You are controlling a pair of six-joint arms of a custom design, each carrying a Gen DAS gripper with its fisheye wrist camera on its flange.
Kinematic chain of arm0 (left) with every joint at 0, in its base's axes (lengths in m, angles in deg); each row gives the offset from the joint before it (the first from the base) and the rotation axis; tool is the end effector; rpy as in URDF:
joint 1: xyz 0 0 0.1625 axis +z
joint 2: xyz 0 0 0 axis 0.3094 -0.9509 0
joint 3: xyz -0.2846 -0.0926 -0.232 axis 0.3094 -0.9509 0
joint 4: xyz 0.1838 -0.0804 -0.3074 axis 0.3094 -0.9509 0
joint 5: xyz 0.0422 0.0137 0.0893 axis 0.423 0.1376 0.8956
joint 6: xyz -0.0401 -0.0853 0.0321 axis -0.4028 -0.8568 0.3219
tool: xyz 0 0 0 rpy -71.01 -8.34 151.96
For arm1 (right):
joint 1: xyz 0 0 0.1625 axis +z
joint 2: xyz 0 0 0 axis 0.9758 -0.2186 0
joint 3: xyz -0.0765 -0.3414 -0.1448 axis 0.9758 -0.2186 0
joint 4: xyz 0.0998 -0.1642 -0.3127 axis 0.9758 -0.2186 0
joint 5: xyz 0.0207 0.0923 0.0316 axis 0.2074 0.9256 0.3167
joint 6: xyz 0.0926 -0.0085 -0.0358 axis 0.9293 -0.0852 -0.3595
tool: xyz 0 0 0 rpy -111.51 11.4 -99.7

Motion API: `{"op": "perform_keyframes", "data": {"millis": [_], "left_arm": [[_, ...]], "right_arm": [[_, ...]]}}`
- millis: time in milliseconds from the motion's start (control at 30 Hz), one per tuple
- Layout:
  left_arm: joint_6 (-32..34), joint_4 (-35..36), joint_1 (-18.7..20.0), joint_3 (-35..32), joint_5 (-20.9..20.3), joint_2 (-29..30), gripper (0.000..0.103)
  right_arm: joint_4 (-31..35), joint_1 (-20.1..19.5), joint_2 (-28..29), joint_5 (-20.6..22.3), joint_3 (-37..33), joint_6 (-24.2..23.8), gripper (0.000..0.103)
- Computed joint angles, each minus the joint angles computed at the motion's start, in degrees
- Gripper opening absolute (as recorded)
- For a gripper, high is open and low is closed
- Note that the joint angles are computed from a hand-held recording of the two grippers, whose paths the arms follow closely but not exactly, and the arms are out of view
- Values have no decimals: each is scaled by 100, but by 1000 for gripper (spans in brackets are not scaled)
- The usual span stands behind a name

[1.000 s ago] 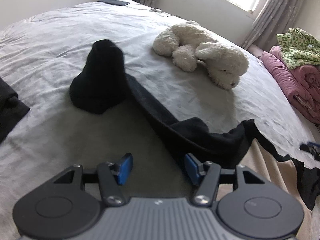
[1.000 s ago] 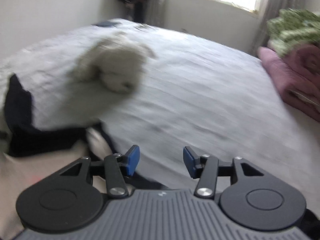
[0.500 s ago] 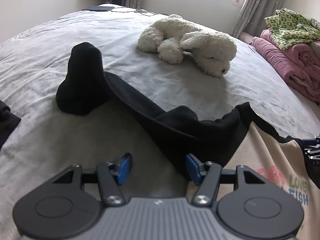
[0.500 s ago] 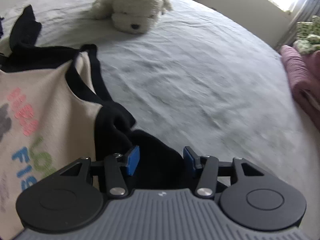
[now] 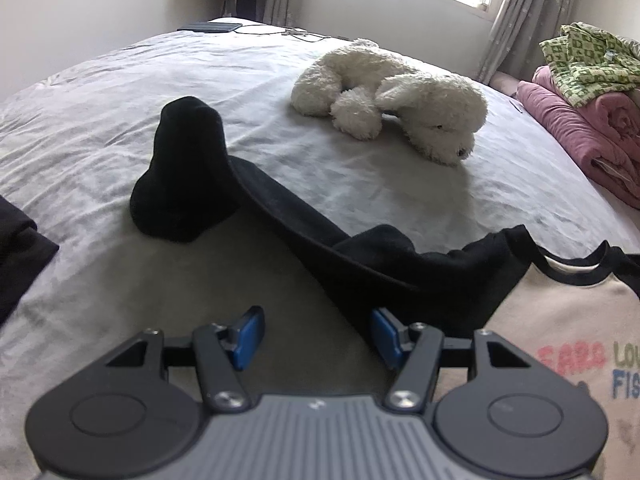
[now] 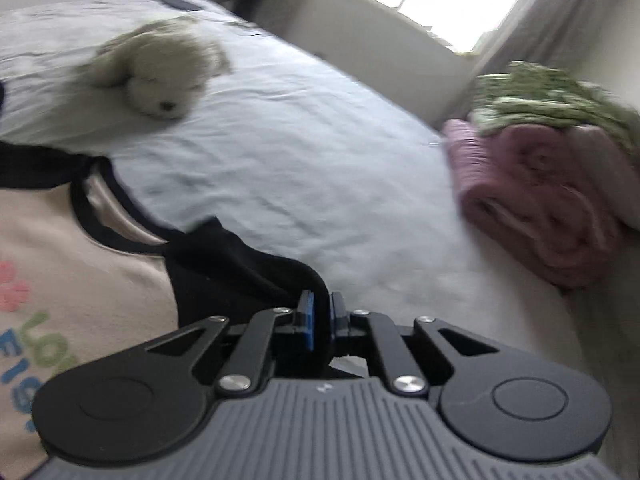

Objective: Fold clothes

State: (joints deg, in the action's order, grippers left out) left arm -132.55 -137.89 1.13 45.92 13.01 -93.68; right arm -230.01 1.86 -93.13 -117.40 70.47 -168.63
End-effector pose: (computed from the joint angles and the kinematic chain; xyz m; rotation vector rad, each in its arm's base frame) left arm -0.2555 -0.3180 0.0448 -0.3282 2.0303 -1.1815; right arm 0.0264 -0.5267 0.3074 1.3568 -1.8386 0.6982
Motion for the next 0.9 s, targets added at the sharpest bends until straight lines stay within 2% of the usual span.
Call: {"op": "perform_keyframes", "data": {"millis": [133,167,333,467,567,633,767,900], "left_arm": [[48,-15,44,-10,-14,25,61],[38,-26,46,5,-10,13,61],[-29,84,46,-3,-13,-23,61],[-265,320,22,-24,-19,-73,61],[-383,413,4,-7,2,-121,61],[-438,488,-1,-2,15,-145,62],[-441,691,11,-51,24,-138,62],[-838,979,-20,-32,-57,-286,62]], "right_arm": [[-405,22,631,-696,-62,-96,7],[-466,10,695,-723,-70,-42,9],[-655,-59,788,-612,-61,308,10],[-554,-54,685,-619,-147,547,16],[-436,-121,457,-396,-64,907,23],[-136,-190,183,-242,38,1160,26],[754,-352,-488,107,359,1470,27],[1474,-304,-917,368,821,1066,27]]}}
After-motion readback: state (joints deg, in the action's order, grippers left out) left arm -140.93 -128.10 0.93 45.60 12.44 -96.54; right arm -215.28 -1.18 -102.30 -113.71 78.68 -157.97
